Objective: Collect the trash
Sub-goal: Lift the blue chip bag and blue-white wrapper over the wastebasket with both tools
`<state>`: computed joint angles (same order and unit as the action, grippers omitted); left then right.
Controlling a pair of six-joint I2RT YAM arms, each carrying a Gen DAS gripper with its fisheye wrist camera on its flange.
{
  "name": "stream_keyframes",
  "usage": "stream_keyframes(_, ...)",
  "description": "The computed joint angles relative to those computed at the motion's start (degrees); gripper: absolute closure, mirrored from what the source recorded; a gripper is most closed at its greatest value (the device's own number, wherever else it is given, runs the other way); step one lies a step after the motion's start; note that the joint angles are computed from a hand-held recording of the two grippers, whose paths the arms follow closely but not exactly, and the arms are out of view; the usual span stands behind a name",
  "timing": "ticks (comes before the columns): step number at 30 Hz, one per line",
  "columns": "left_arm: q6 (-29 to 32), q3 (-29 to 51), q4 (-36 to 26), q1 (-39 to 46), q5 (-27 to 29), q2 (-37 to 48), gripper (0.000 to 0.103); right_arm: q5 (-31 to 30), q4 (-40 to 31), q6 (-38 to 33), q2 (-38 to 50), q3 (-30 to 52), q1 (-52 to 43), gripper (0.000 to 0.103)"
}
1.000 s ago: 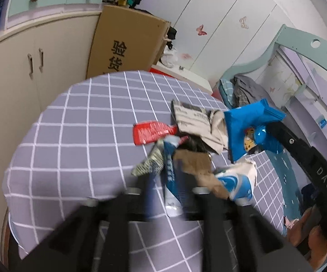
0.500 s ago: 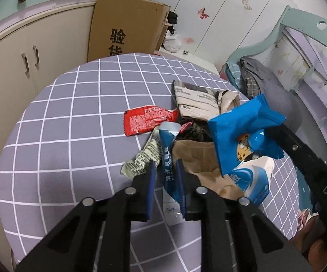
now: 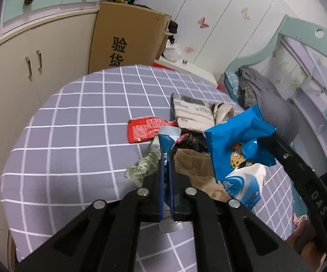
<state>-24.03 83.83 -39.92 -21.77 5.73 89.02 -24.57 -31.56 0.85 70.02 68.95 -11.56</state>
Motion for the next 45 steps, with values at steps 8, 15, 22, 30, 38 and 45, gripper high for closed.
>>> stream_keyframes(8,1.0,-7.5,-1.1,7.4,3.3,-12.9,0.100,5.3,-3.5,1.8,-4.4,1.6,9.2,0.097)
stream_keyframes(15,7.0,-13.7,-6.5,23.9,10.9,-23.9,0.100,17.1,-4.0,7.0,-5.1,2.1,29.6,0.097)
stream_keyframes(22,23.4,-19.7,-12.7,54.0,23.1,-28.7,0.100,29.2,-0.3,13.5,3.3,3.0,53.7,0.097)
stream_keyframes(30,41.8,-25.5,-10.6,82.4,27.3,-15.6,0.100,31.8,6.3,18.8,21.4,6.2,68.1,0.097)
stream_keyframes(38,42.7,-29.0,2.0,87.3,21.6,-1.1,0.100,31.0,13.5,23.3,38.6,9.9,71.7,0.096)
stream_keyframes(45,42.4,-30.0,7.4,86.0,19.5,6.2,0.100,27.9,14.4,25.5,48.7,13.6,70.8,0.056)
